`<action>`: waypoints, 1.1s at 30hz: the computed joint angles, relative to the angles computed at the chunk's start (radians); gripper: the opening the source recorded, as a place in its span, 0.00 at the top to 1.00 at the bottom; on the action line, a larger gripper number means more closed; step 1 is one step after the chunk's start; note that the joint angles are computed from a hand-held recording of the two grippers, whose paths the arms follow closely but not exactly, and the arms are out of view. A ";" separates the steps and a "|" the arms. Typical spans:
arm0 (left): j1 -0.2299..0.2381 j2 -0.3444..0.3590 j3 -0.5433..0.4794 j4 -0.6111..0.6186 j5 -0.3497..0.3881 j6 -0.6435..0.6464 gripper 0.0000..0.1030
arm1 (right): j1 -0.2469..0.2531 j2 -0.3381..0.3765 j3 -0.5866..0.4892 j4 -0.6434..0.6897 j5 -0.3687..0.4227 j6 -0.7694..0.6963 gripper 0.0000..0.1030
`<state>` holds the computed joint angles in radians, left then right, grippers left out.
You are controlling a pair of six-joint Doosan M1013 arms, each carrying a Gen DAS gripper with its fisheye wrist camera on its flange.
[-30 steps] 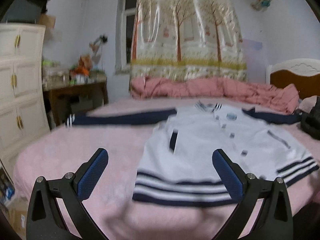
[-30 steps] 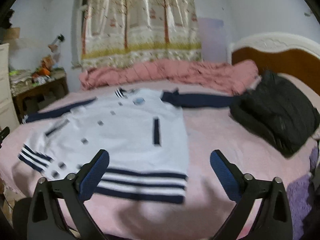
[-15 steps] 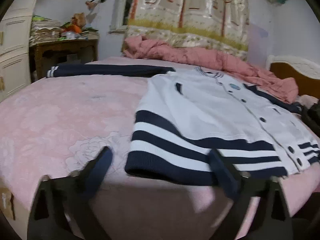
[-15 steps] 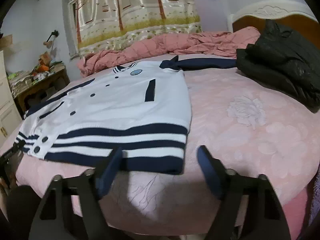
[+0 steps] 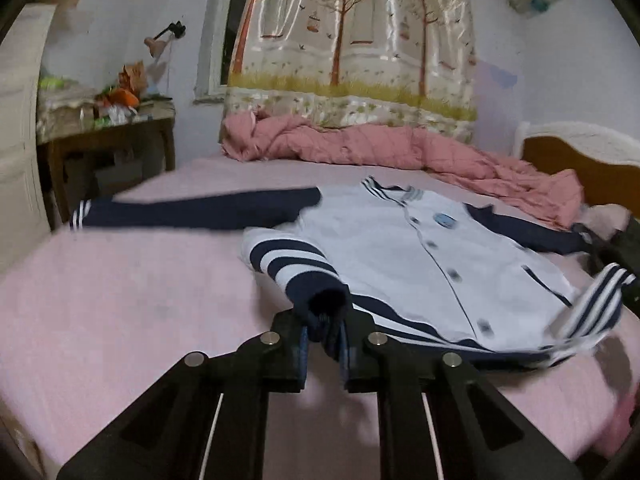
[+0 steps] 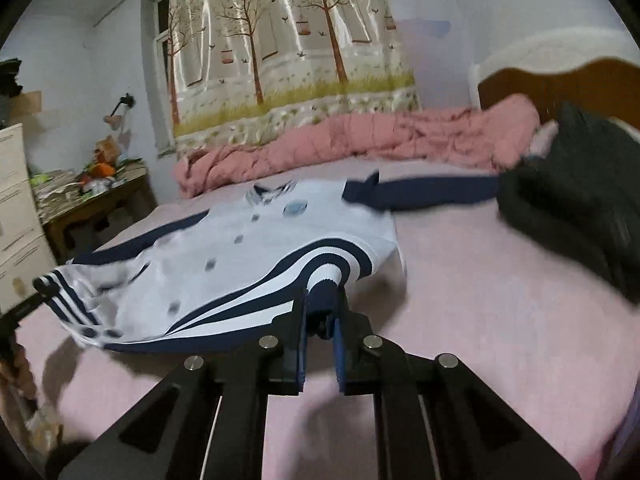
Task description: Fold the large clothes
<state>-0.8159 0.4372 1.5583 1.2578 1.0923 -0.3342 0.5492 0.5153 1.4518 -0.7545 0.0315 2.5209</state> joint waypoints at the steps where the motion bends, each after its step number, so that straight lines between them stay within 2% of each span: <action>1: 0.029 0.021 -0.051 -0.050 0.009 0.079 0.89 | 0.005 0.023 -0.051 0.024 0.038 -0.035 0.89; 3: 0.083 0.067 -0.136 -0.164 0.016 0.198 0.89 | 0.017 0.091 -0.182 0.100 0.147 -0.129 0.89; 5: 0.131 0.112 -0.202 -0.288 0.006 0.294 0.89 | 0.020 0.171 -0.322 0.326 0.266 -0.345 0.89; 8: 0.157 0.160 -0.236 -0.357 0.012 0.347 0.89 | 0.024 0.264 -0.470 0.427 0.421 -0.454 0.89; 10: 0.160 0.181 -0.248 -0.366 0.020 0.354 0.86 | 0.018 0.295 -0.515 0.508 0.470 -0.510 0.89; 12: 0.158 0.180 -0.244 -0.352 0.019 0.350 0.78 | 0.009 0.299 -0.519 0.573 0.465 -0.544 0.89; 13: 0.153 0.169 -0.226 -0.322 0.002 0.325 0.69 | 0.005 0.295 -0.509 0.589 0.450 -0.547 0.87; 14: 0.145 0.152 -0.198 -0.273 -0.022 0.283 0.42 | 0.001 0.285 -0.490 0.614 0.426 -0.554 0.85; 15: 0.135 0.135 -0.168 -0.213 -0.039 0.234 0.19 | -0.004 0.273 -0.468 0.636 0.395 -0.556 0.77; 17: 0.106 0.100 -0.105 -0.057 -0.032 0.118 0.04 | -0.011 0.242 -0.413 0.601 0.315 -0.516 0.57; 18: 0.093 0.086 -0.078 0.008 -0.016 0.076 0.00 | -0.010 0.226 -0.385 0.505 0.279 -0.430 0.38; 19: 0.082 0.076 -0.059 0.049 0.007 0.055 0.00 | -0.011 0.202 -0.342 0.374 0.224 -0.315 0.27; 21: 0.073 0.076 -0.060 0.036 0.075 0.092 0.00 | -0.017 0.168 -0.289 0.213 0.163 -0.204 0.23; 23: 0.085 0.096 -0.098 -0.047 0.146 0.199 0.00 | -0.020 0.161 -0.293 0.253 0.208 -0.290 0.21; 24: 0.098 0.096 -0.103 -0.083 0.122 0.239 0.00 | -0.024 0.166 -0.313 0.351 0.255 -0.405 0.21; 25: 0.115 0.091 -0.103 -0.135 0.062 0.278 0.00 | -0.028 0.173 -0.332 0.449 0.295 -0.512 0.21; 27: 0.165 0.080 -0.101 -0.277 -0.099 0.364 0.00 | -0.036 0.205 -0.389 0.644 0.389 -0.712 0.21; 29: 0.202 0.089 -0.115 -0.398 -0.161 0.428 0.01 | -0.040 0.247 -0.451 0.715 0.470 -0.786 0.21; 30: 0.214 0.099 -0.127 -0.453 -0.161 0.460 0.15 | -0.041 0.272 -0.487 0.753 0.517 -0.817 0.21; 31: 0.224 0.105 -0.133 -0.496 -0.166 0.488 0.24 | -0.045 0.295 -0.521 0.804 0.560 -0.861 0.35; 32: 0.220 0.104 -0.134 -0.486 -0.159 0.487 0.36 | -0.046 0.321 -0.564 0.830 0.629 -0.883 0.51; 33: 0.205 0.102 -0.135 -0.436 -0.136 0.465 0.68 | -0.043 0.331 -0.575 0.803 0.648 -0.861 0.69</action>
